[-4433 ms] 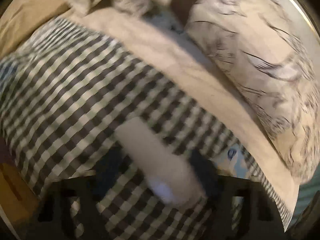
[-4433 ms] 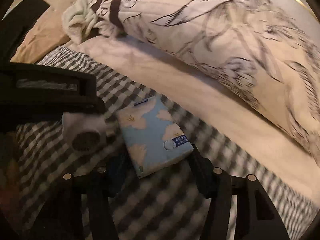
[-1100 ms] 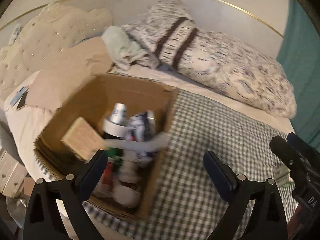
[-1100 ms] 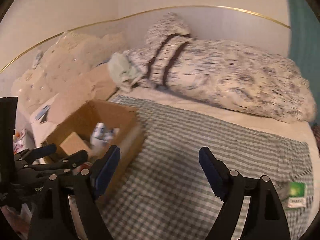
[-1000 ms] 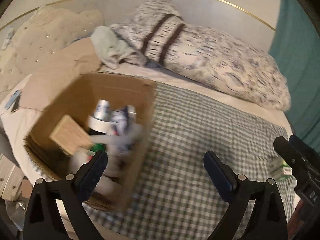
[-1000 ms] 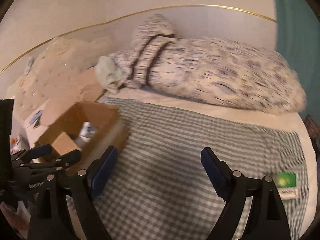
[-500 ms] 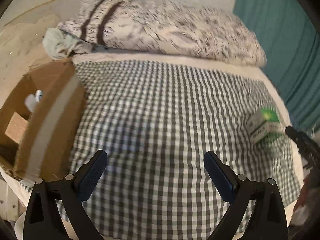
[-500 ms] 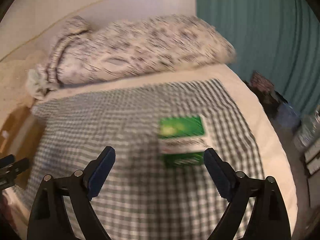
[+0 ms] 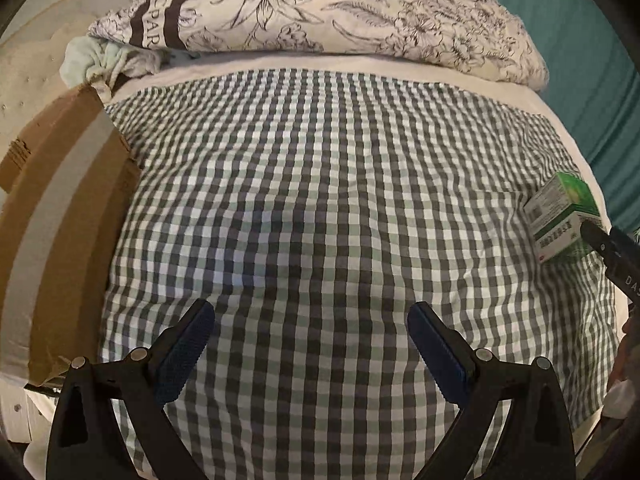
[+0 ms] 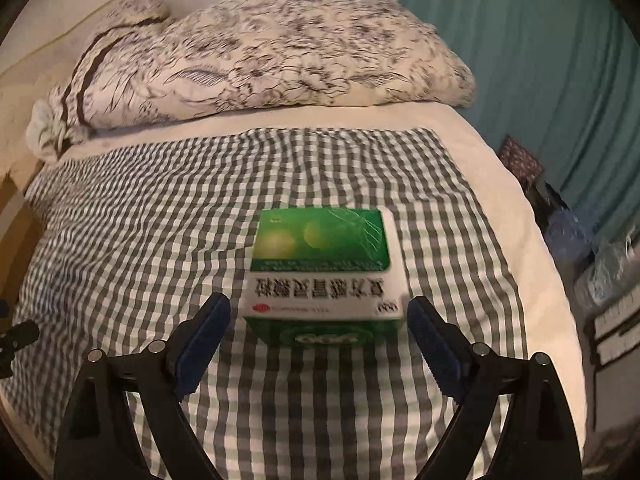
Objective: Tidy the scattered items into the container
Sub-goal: 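Close the right tool on the green medicine box, then lift the green medicine box with the right tool and carry it to the cardboard box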
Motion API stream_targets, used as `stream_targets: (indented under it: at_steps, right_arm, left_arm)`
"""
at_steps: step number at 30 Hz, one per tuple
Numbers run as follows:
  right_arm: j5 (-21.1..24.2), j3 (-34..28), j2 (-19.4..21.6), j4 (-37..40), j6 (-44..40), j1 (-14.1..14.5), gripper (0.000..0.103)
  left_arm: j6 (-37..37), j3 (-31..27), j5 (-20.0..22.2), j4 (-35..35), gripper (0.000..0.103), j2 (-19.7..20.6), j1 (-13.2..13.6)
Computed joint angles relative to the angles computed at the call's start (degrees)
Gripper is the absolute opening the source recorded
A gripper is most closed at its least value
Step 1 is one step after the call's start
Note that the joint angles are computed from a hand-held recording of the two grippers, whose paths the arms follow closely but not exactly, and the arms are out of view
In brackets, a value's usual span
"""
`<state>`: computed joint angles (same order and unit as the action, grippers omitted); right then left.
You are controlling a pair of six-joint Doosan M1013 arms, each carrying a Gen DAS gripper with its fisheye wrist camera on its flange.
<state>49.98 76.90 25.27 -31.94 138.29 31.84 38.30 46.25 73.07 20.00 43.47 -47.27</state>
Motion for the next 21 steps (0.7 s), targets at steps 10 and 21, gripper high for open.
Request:
stream_targets:
  at_steps: [10,21]
  right_arm:
    - [4.9,-2.6,2.7,-4.7,-3.0,0.4,0.092]
    - [4.9,-2.5,4.1,-1.6,-3.9,-0.7,0.095]
  left_arm:
    - [0.4,-0.4,0.4,-2.7,0.099,0.9,1.0]
    - [0.2,0.3,-0.1,-3.3,0.099,0.6,1.1]
